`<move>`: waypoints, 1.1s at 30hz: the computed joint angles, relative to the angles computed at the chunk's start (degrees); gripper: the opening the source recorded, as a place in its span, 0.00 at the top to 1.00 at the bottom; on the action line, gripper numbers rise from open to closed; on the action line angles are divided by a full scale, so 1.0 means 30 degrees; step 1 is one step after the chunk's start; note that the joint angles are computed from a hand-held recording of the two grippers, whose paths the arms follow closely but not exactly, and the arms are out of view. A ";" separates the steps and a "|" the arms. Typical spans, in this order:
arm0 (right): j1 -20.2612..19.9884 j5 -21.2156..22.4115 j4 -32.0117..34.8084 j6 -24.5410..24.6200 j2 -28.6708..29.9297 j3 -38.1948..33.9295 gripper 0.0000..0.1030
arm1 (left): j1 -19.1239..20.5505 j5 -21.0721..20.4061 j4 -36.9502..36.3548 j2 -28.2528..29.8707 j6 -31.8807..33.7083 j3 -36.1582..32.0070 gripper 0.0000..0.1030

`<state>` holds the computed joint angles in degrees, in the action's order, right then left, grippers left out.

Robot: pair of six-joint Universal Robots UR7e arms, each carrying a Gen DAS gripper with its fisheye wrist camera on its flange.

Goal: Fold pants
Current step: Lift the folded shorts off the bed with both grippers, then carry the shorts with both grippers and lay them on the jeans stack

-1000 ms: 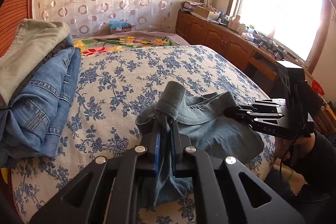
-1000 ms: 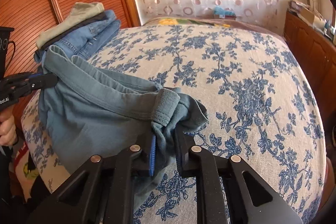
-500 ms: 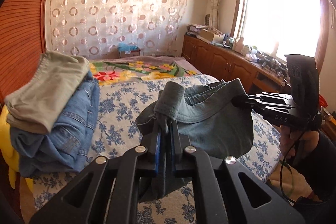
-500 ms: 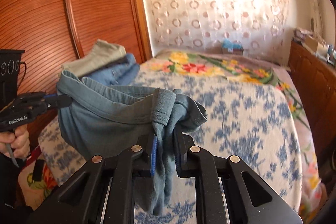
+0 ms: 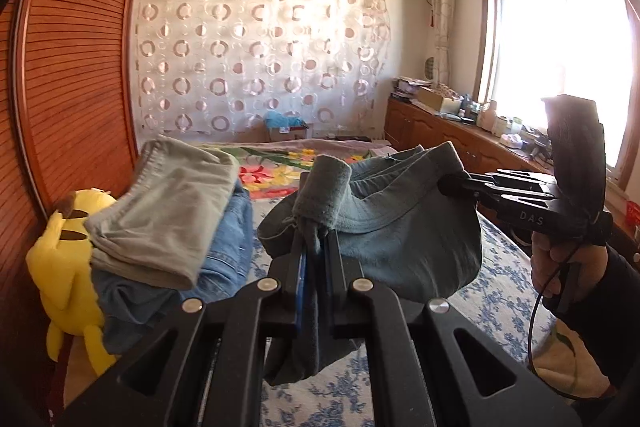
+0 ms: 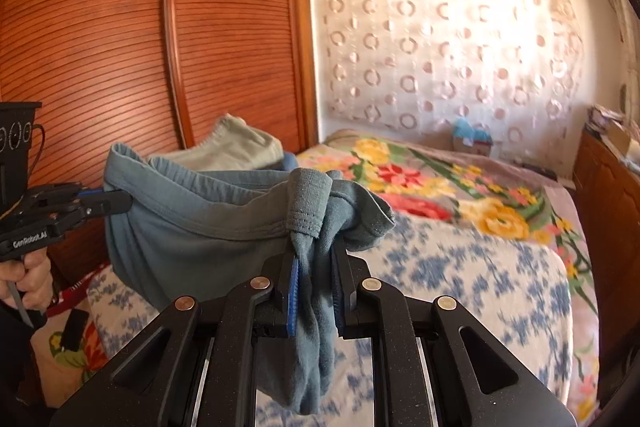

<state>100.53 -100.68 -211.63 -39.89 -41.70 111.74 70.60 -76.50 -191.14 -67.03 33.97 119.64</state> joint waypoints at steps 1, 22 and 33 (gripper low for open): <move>0.0084 0.0106 0.0307 -0.0094 0.0126 -0.0385 0.90 | -0.0069 0.0513 -0.0043 0.0020 -0.0078 -0.0141 0.97; 0.2161 -0.0034 1.2681 -0.3631 0.7215 -1.6188 0.90 | 0.1455 0.3134 -0.0782 0.2220 -0.3031 -0.4730 0.97; 0.2643 0.0954 1.7280 -0.5312 1.2143 -2.4746 0.90 | 0.1821 0.4345 -0.1300 0.2928 -0.4016 -0.5535 0.93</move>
